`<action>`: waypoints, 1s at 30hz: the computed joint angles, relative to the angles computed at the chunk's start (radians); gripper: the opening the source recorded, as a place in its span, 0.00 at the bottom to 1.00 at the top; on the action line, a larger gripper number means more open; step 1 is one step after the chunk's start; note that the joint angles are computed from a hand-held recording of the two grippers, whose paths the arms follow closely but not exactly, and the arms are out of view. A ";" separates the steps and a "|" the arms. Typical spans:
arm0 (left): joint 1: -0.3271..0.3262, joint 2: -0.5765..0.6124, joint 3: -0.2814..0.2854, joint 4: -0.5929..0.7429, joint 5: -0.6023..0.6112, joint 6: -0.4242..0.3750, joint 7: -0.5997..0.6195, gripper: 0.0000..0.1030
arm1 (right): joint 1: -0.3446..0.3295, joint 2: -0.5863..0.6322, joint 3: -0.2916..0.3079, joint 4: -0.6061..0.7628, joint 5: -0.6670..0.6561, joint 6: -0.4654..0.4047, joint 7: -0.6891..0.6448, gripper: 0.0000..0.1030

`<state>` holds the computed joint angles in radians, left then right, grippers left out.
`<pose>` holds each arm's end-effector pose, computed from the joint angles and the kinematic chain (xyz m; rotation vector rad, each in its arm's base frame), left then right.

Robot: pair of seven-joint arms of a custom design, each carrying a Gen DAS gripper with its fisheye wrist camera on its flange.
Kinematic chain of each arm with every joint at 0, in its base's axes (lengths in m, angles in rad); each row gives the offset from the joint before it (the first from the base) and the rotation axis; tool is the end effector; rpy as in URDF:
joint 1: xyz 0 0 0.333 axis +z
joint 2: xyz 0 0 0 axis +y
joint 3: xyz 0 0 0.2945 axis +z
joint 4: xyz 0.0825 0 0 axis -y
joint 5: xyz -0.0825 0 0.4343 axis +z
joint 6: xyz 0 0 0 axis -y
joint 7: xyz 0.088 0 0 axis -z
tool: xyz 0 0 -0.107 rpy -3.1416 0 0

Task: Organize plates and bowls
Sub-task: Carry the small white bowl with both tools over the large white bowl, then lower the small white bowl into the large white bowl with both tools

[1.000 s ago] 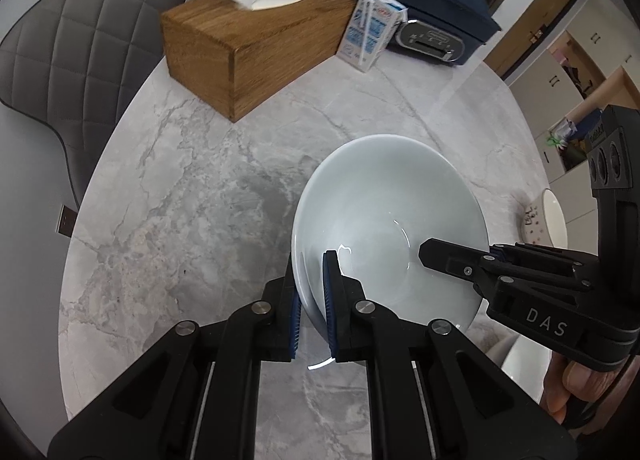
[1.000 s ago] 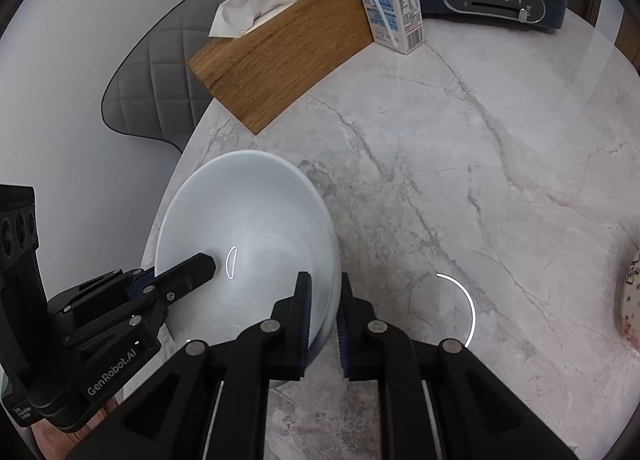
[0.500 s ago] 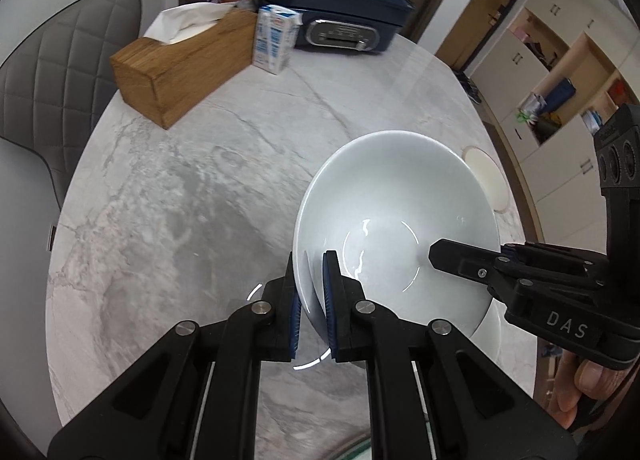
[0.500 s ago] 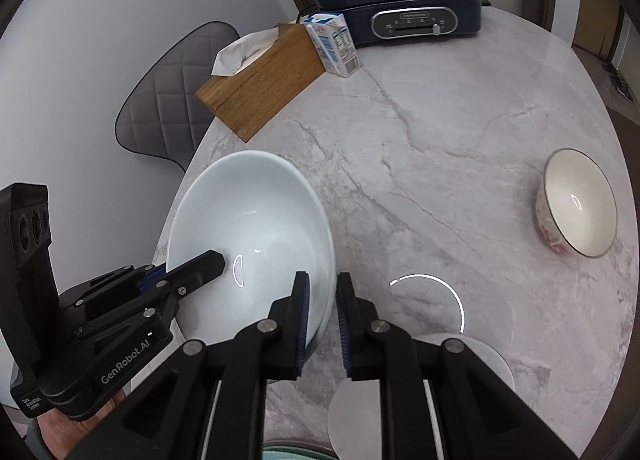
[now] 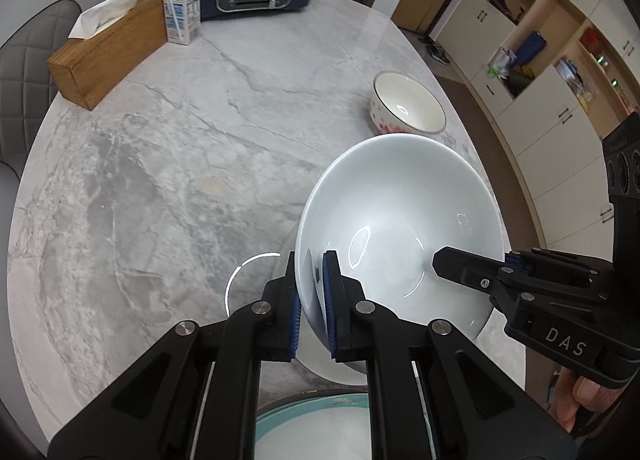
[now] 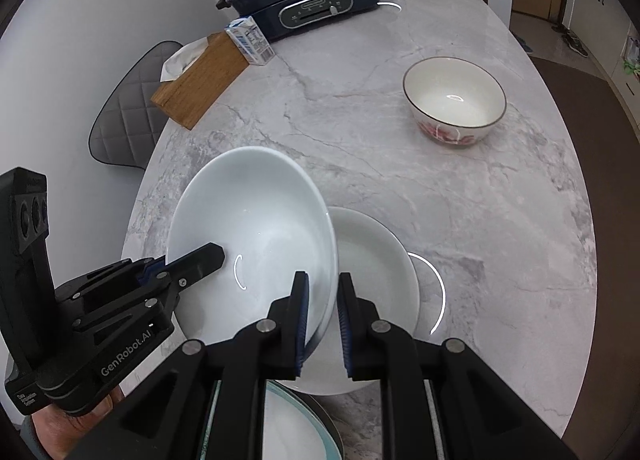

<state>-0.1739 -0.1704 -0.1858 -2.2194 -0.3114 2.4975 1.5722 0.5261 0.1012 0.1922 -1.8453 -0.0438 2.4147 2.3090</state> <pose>0.5435 -0.2047 0.4504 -1.9280 2.2602 -0.7330 0.5089 0.4399 0.4805 -1.8900 1.8895 -0.0604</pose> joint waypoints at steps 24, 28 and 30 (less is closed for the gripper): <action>-0.012 0.124 -0.019 0.012 0.137 -0.003 -0.097 0.09 | 0.000 0.024 0.005 -0.075 0.043 -0.025 0.004 0.15; -0.012 0.151 -0.017 0.029 0.156 0.000 -0.105 0.09 | 0.000 0.054 0.002 -0.045 0.025 -0.048 0.003 0.15; -0.012 0.162 -0.017 0.039 0.162 -0.001 -0.109 0.09 | 0.002 0.068 0.001 -0.026 0.009 -0.061 0.008 0.15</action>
